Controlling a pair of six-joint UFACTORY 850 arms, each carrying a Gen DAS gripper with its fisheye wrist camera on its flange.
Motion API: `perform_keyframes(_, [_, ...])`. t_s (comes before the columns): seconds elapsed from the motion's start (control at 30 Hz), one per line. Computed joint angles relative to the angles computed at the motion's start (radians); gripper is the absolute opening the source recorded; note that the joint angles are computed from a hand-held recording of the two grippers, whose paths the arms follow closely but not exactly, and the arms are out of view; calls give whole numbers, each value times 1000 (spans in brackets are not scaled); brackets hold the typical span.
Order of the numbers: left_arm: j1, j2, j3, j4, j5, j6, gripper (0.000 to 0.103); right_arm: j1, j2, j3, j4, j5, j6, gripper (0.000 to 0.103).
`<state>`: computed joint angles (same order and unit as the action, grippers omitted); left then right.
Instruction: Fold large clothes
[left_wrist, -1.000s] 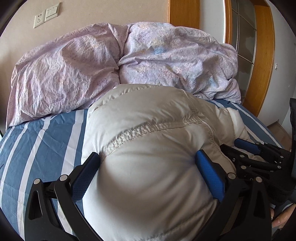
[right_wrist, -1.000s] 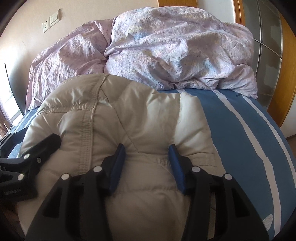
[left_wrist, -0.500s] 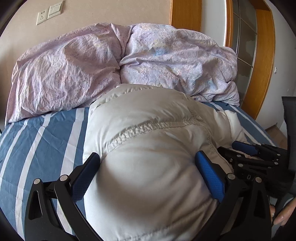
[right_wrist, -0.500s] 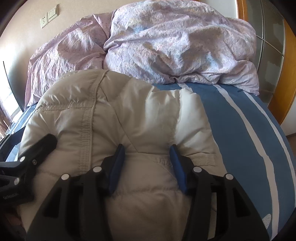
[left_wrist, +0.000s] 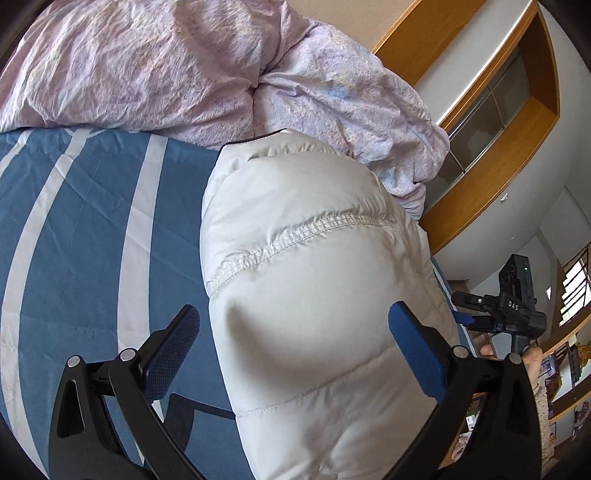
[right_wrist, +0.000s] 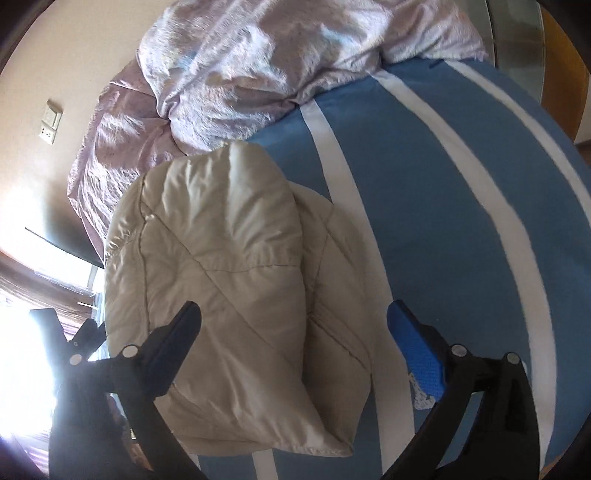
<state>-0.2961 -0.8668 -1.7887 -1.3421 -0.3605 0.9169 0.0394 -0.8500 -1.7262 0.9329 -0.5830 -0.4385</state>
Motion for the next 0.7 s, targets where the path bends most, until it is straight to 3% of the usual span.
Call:
perform_keyframes(0.13, [8, -44, -51, 42, -78, -69, 102, -19, -75, -69, 95, -112, -35, 101])
perform_keyframes(0.37, [16, -66, -75, 8, -117, -37, 102, -35, -144, -132, 202, -232, -92, 101])
perform_keyframes(0.7, [32, -102, -111, -40, -170, 1, 102, -5, -245, -296, 164, -362, -97, 101])
